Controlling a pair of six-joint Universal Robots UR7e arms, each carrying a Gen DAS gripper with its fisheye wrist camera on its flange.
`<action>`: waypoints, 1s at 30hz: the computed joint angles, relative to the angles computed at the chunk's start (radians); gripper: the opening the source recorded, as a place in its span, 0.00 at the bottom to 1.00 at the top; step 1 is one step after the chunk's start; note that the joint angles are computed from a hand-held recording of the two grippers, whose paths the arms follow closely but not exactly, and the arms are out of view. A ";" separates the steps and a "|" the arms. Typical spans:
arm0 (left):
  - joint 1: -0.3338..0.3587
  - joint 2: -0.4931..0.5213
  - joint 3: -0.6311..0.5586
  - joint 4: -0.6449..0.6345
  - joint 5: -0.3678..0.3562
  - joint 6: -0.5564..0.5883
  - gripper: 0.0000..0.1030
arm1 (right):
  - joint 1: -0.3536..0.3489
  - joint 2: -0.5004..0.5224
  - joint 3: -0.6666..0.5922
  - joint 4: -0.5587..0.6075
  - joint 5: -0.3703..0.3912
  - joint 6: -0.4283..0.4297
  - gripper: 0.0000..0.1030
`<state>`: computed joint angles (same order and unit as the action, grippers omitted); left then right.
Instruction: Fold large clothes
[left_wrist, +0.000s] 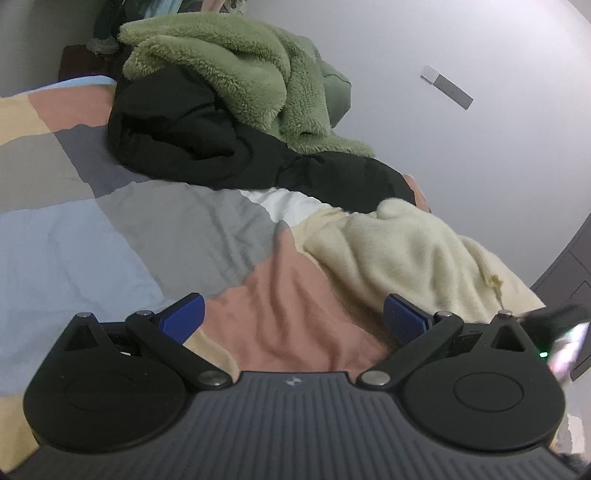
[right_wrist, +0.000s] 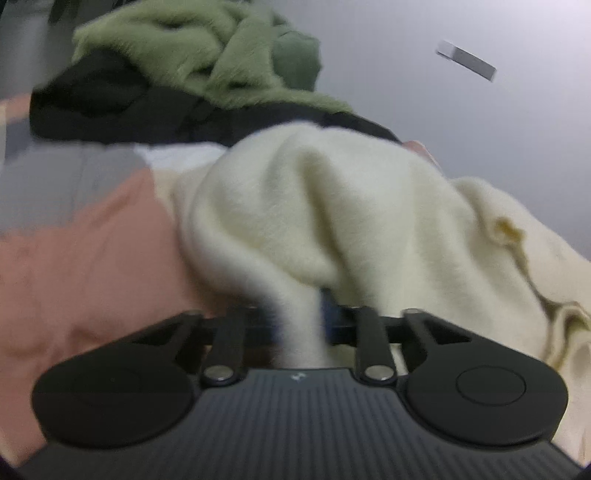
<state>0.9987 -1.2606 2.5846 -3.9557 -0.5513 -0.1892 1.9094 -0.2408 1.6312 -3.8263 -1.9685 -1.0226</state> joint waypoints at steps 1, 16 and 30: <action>-0.003 0.002 0.001 -0.004 0.005 0.000 1.00 | 0.002 -0.027 0.031 -0.014 0.016 0.006 0.16; -0.122 0.052 0.051 0.016 0.008 -0.027 1.00 | -0.076 -0.651 0.563 -0.120 0.322 0.146 0.12; -0.103 0.231 -0.022 0.087 -0.376 -0.147 1.00 | -0.272 -0.816 0.724 -0.145 0.525 0.309 0.14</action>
<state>0.8958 -1.0292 2.5627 -3.8687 -0.9271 -0.3359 1.6374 -1.0565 2.3556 -3.9712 -1.4440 -0.7134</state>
